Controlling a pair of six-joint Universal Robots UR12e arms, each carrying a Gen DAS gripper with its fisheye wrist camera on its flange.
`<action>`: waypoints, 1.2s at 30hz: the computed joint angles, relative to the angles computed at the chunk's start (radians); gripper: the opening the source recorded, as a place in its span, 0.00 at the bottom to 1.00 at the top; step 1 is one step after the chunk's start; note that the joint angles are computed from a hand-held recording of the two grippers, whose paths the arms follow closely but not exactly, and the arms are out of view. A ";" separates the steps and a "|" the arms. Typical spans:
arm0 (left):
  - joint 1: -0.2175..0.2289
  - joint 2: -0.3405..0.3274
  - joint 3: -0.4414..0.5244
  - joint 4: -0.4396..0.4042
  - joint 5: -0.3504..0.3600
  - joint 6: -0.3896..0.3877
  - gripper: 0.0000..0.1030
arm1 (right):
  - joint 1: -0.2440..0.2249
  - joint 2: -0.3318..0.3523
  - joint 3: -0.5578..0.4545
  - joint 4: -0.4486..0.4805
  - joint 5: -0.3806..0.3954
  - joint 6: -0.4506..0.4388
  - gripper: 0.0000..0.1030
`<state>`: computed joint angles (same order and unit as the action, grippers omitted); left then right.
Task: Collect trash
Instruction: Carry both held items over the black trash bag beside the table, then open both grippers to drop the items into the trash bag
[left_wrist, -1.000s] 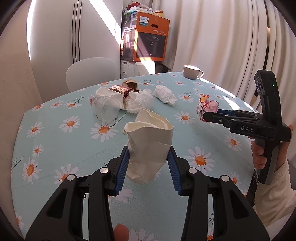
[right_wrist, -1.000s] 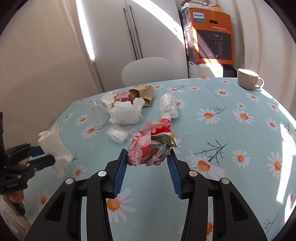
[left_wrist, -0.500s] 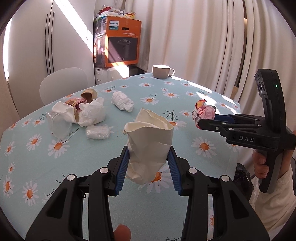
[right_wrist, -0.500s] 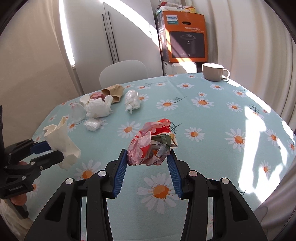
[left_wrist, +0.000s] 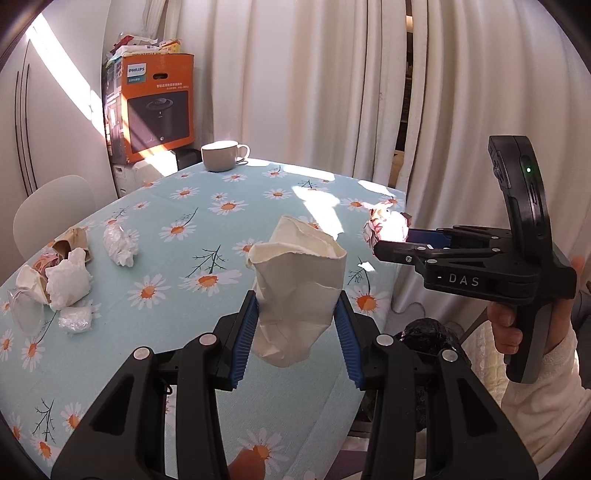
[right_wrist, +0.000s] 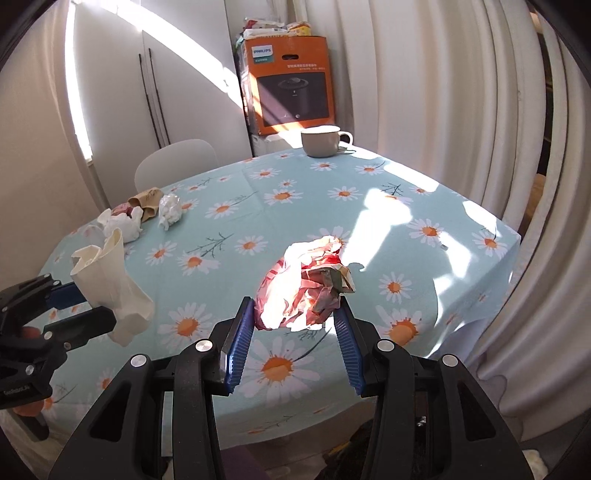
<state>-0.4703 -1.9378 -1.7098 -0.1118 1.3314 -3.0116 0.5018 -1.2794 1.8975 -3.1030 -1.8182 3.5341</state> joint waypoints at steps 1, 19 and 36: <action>-0.006 -0.007 0.008 -0.003 -0.014 0.010 0.42 | -0.004 -0.010 0.017 -0.003 -0.008 0.009 0.40; -0.083 -0.086 0.112 -0.122 -0.274 0.141 0.42 | -0.061 -0.142 0.272 0.010 -0.064 0.128 0.40; -0.106 -0.126 0.152 -0.129 -0.337 0.096 0.94 | -0.093 -0.156 0.379 0.034 -0.091 0.211 0.84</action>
<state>-0.5760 -2.0637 -1.5576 -0.2409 0.9946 -2.9158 0.4090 -1.4352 2.2767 -3.0688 -1.9087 3.7447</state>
